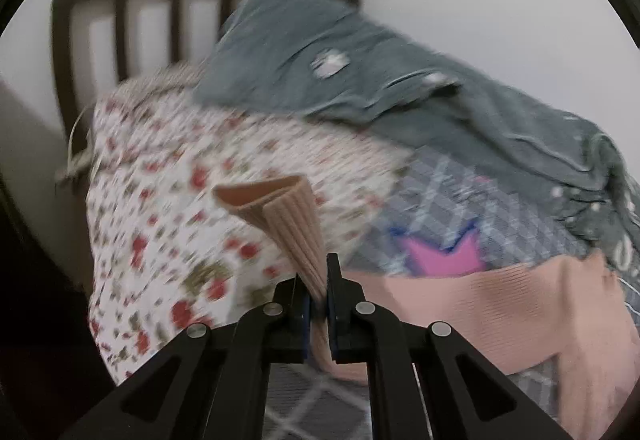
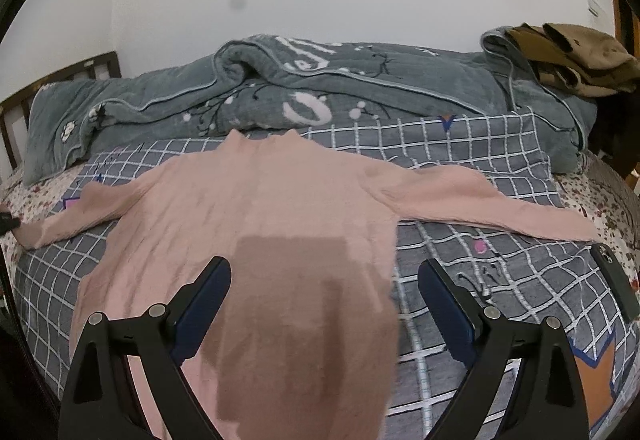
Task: Fold small clothes
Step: 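Grasp the sweater sleeve cuff with the left gripper and lift it, then carry the sleeve across the sweater body with the left gripper and release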
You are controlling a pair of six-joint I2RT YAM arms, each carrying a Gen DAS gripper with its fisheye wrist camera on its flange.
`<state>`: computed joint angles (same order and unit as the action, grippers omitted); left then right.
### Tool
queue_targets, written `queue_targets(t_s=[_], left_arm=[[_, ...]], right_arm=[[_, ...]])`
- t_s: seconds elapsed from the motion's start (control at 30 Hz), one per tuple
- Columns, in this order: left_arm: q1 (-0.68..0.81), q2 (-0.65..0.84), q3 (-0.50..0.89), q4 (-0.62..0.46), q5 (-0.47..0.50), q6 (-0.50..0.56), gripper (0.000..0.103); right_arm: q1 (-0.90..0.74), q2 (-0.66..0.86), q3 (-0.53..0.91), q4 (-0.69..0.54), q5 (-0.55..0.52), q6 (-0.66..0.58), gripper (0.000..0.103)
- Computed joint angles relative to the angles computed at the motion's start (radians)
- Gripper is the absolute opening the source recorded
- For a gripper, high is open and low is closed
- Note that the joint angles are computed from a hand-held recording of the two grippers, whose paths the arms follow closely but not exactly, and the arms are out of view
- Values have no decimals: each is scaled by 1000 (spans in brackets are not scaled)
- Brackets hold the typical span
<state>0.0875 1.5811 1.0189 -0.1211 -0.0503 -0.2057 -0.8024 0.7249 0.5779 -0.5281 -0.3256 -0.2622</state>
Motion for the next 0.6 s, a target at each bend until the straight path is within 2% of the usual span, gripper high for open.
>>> queue_targets(t_s=[0.17,0.33,0.5,0.6], left_arm=[[-187,-67,73,-58,-88,-9,7],[-415,-43,201,-124,-179,-45,7],[-658,96,392,-173,-292,-57,7],[-771,213,526,-206,-311,-63,7]], right_arm=[[-205,52,50,-28,-170,-93,93],[-414,127,116,-67,-332,-211,93],[-577,226,167,-78,-440,-346,93],[-640,285,178,-43,-459,-403,93]])
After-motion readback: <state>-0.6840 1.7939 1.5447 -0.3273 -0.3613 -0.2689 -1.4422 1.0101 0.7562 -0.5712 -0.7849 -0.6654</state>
